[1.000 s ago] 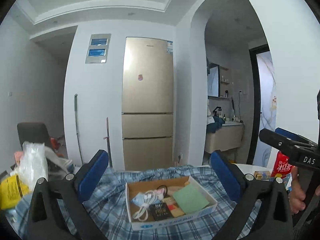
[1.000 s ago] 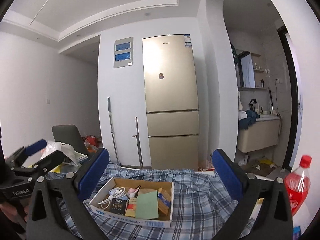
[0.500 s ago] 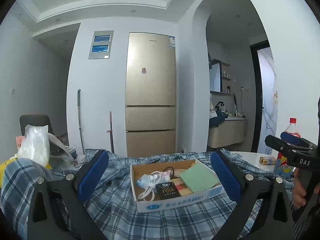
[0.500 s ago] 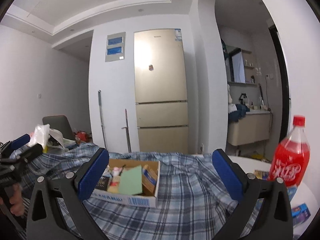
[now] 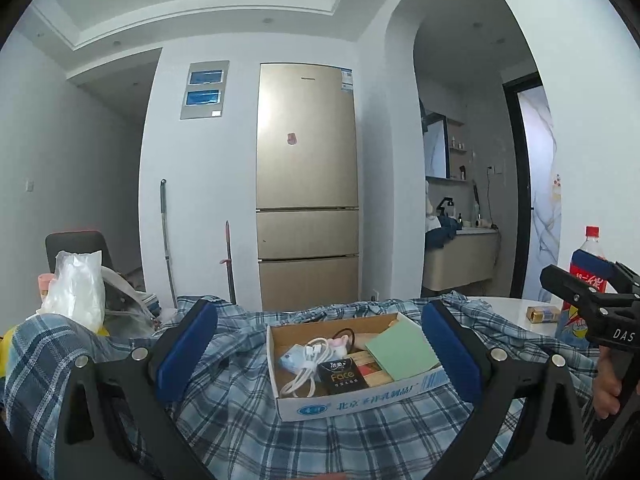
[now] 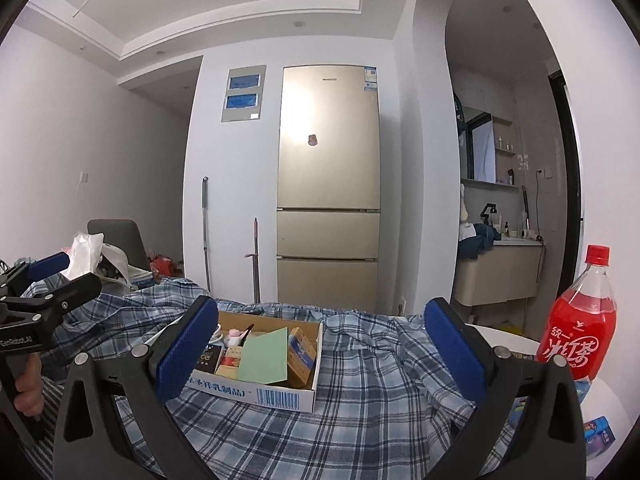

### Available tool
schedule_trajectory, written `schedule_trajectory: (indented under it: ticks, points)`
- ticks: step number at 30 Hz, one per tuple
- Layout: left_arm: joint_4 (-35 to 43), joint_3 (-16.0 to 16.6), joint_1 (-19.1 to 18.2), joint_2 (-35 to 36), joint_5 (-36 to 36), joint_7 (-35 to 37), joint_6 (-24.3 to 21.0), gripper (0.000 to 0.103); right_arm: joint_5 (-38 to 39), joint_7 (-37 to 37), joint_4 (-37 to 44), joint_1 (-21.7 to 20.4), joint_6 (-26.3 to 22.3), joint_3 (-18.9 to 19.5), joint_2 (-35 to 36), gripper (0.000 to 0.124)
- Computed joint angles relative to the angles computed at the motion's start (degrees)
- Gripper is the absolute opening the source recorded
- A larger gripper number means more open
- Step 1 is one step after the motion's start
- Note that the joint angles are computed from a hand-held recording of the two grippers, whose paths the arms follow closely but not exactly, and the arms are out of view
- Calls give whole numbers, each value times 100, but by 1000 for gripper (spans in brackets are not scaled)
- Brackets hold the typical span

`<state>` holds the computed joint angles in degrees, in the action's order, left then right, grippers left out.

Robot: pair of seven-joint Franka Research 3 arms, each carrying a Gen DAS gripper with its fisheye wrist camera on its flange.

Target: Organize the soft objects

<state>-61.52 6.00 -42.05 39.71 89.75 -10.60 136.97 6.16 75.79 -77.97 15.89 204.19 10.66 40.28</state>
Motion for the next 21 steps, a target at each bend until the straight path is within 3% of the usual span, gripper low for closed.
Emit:
schedule_trajectory:
  ticks: [21]
  points:
    - [45,7,-24,31,-22,123,-18,103,213,-174,69,102,-128,-91,6,103]
